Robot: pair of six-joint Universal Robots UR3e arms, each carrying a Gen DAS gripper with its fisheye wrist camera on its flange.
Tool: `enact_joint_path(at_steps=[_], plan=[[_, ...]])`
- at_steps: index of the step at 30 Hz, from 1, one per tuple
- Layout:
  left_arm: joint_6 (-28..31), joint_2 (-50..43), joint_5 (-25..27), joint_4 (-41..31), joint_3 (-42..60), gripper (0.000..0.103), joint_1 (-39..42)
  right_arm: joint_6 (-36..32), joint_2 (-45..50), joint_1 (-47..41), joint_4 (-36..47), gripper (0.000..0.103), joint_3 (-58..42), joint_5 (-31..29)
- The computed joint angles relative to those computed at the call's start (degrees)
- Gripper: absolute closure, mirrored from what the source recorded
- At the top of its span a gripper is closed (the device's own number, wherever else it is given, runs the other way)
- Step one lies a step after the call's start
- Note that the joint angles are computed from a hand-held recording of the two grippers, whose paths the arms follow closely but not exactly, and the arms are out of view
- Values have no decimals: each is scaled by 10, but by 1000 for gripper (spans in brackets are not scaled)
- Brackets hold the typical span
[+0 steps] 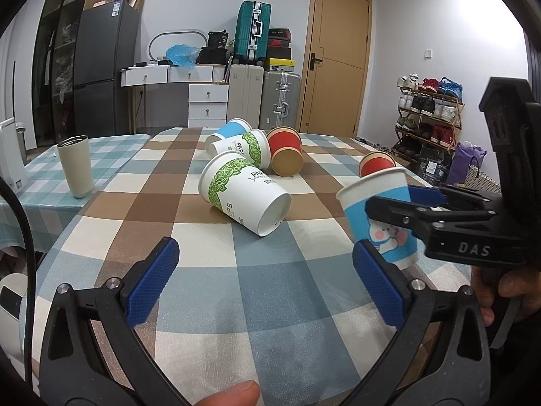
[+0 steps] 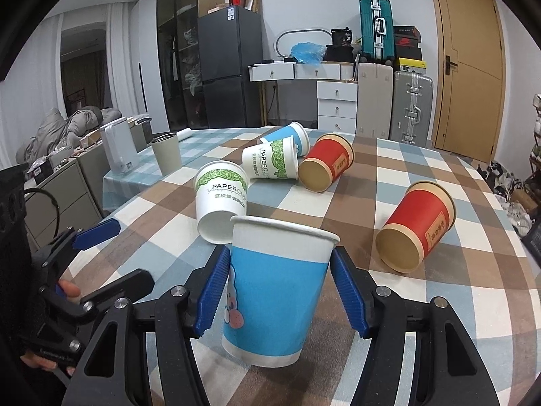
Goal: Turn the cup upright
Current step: 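Rotate the blue cup upright with the right tool and lower it onto the table, then open the right tool and withdraw from the upright blue cup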
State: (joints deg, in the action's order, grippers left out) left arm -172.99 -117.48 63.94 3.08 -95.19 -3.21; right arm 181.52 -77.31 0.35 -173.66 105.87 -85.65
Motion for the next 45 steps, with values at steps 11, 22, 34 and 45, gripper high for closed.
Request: enact_joint_path(at_steps=[11, 22, 34, 45], plan=[[0, 0, 0, 2, 0, 0, 0, -54, -81, -5, 12, 42, 87, 32], [0, 0, 1, 2, -1, 0, 0, -36, -66, -6, -32, 43, 92, 28], [0, 0, 1, 2, -1, 0, -1, -33, -15, 3, -60, 38, 62, 10], [0, -1, -5, 9, -1, 0, 1, -46, -101, -97, -158, 1, 197, 145]])
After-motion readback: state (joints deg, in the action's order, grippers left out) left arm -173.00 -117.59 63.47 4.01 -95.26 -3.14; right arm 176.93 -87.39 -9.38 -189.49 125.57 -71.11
